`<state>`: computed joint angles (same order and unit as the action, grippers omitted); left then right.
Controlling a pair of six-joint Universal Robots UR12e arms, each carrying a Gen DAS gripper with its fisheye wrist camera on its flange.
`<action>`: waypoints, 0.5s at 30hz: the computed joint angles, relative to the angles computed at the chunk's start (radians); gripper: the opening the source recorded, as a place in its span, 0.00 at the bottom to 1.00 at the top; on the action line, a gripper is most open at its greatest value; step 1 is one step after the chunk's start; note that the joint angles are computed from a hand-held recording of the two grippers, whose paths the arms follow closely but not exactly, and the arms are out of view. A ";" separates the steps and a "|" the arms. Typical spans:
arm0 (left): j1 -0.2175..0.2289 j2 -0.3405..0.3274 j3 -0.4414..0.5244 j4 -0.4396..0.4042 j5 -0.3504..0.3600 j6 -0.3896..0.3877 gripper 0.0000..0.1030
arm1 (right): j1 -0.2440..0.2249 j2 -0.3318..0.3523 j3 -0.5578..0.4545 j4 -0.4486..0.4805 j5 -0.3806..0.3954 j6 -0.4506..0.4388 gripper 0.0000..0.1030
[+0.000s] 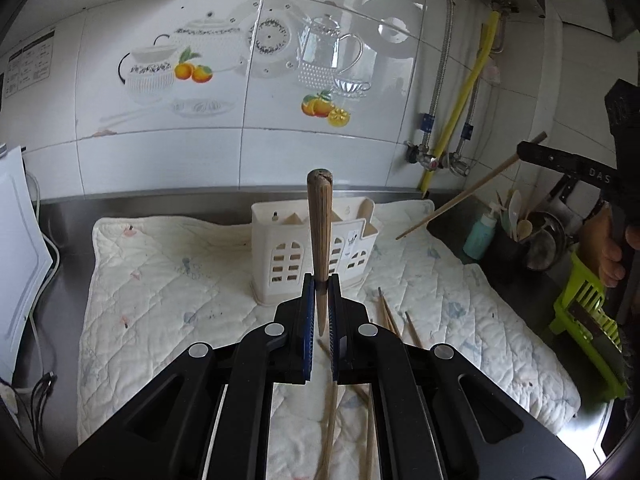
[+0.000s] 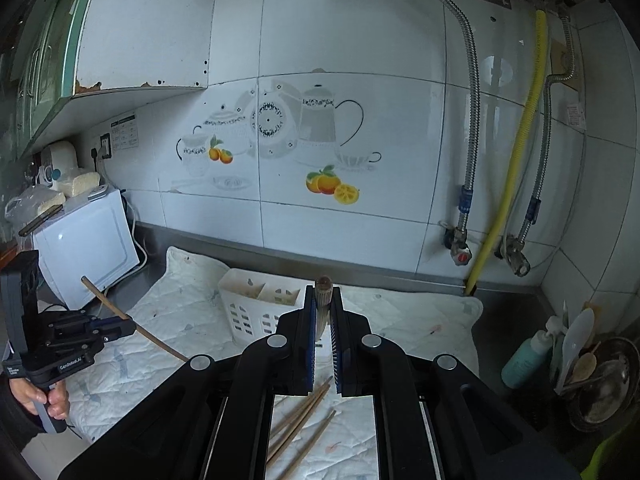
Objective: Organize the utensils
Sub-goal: 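Lift and carry both held chopsticks up over the white house-shaped holder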
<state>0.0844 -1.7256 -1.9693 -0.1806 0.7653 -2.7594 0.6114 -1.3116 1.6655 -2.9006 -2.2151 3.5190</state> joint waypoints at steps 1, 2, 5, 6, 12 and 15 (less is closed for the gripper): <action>-0.003 -0.002 0.008 0.015 -0.004 -0.012 0.05 | -0.005 0.007 -0.013 0.001 -0.002 -0.011 0.06; -0.005 -0.003 0.016 0.032 -0.010 -0.025 0.05 | -0.009 0.014 -0.025 0.001 -0.002 -0.021 0.06; -0.014 -0.012 0.045 0.089 -0.016 -0.064 0.05 | -0.033 0.036 -0.060 0.013 0.024 -0.031 0.06; -0.019 -0.017 0.056 0.109 -0.012 -0.076 0.05 | -0.038 0.044 -0.070 0.023 0.028 -0.031 0.06; -0.056 -0.056 0.121 0.204 0.048 -0.140 0.05 | -0.083 0.094 -0.124 0.112 0.098 -0.012 0.06; -0.073 -0.079 0.152 0.230 0.085 -0.154 0.05 | -0.099 0.111 -0.138 0.144 0.123 -0.001 0.06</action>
<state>0.0114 -1.8050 -1.8172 0.0489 0.8506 -2.9135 0.5119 -1.2002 1.5272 -2.7569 -2.0917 3.5185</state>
